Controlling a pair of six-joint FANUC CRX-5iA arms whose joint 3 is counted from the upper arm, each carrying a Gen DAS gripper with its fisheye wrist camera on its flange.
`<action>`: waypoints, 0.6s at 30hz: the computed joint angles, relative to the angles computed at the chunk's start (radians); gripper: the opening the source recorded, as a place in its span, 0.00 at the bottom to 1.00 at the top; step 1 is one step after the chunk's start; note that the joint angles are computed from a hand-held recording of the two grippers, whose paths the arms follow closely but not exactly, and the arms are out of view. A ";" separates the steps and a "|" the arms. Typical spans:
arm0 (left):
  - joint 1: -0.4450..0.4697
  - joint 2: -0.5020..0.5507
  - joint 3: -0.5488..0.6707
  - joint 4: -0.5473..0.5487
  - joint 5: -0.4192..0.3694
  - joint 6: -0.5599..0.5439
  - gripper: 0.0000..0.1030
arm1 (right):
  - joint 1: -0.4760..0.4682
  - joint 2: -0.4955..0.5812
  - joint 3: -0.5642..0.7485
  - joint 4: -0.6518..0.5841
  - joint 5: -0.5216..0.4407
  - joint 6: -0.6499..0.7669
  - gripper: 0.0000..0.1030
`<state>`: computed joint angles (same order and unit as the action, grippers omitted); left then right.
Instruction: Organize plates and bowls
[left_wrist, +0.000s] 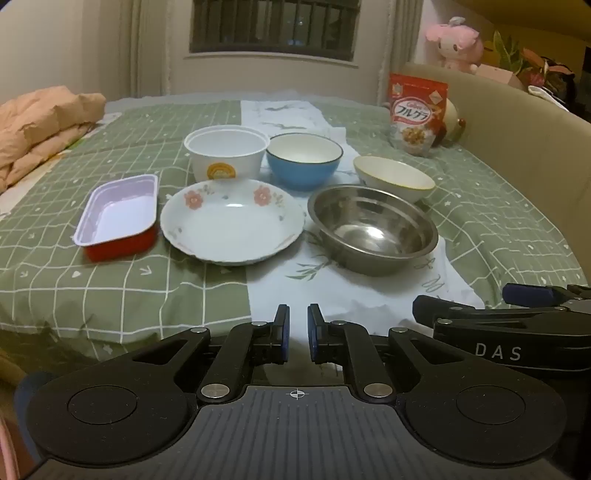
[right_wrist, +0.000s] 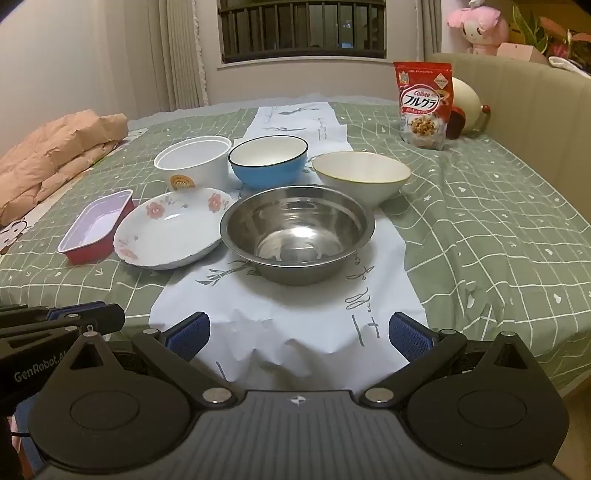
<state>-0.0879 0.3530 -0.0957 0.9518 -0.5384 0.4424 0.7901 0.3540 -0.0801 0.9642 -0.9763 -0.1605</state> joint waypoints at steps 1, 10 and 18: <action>0.001 0.001 0.002 -0.004 -0.002 0.002 0.12 | 0.001 0.000 0.001 -0.005 0.000 0.002 1.00; -0.004 -0.009 -0.002 0.000 -0.004 0.006 0.12 | -0.005 -0.007 -0.008 -0.017 0.017 -0.004 1.00; -0.002 -0.012 -0.019 0.048 -0.011 -0.044 0.12 | 0.003 0.000 0.000 -0.008 0.011 -0.004 1.00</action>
<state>-0.0899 0.3412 -0.1146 0.9997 -0.5498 0.3983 0.7929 0.3539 -0.0799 0.9558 -0.9653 -0.1650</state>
